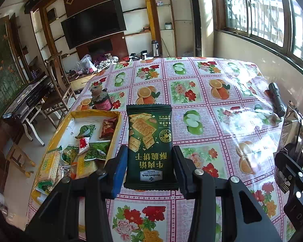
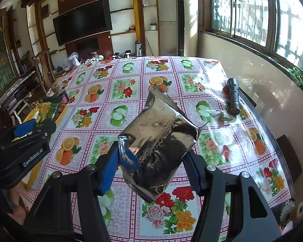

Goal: Organize snacks
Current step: 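Lift and carry the dark green packet and silver foil bag toward the tray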

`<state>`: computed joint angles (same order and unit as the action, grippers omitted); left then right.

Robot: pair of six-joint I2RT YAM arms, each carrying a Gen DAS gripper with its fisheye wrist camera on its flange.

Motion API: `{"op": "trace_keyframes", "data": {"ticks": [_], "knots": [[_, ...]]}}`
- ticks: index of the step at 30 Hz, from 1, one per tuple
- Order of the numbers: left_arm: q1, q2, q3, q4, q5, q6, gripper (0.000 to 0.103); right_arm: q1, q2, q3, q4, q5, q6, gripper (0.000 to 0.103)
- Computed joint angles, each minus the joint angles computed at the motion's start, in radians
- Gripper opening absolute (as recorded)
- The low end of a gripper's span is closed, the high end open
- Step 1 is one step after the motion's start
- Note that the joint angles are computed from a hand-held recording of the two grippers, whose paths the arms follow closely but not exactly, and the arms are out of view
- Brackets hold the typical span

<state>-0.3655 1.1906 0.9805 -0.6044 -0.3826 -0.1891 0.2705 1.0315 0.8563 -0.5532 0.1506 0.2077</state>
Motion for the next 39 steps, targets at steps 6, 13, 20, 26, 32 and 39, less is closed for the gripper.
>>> {"op": "trace_keyframes", "data": {"ticks": [6,13,20,26,32,39], "knots": [[0.074,-0.052,-0.038,0.004,0.009,0.029,0.044,0.08,0.007,0.002,0.002,0.02,0.033,0.062],[0.178,-0.092,-0.068,0.02,0.046,0.067,0.044,0.173,0.05,0.021,0.016,0.028,0.07,0.062],[0.282,-0.109,-0.094,0.04,0.105,0.105,0.044,0.239,0.119,0.064,0.041,-0.027,0.105,0.062],[0.383,-0.104,-0.106,0.061,0.158,0.14,0.044,0.287,0.192,0.101,0.08,-0.075,0.13,0.062],[0.476,-0.089,-0.117,0.083,0.203,0.172,0.044,0.314,0.268,0.142,0.125,-0.147,0.148,0.062],[0.559,-0.058,-0.118,0.105,0.239,0.198,0.044,0.358,0.358,0.206,0.145,-0.157,0.15,0.062]]}}
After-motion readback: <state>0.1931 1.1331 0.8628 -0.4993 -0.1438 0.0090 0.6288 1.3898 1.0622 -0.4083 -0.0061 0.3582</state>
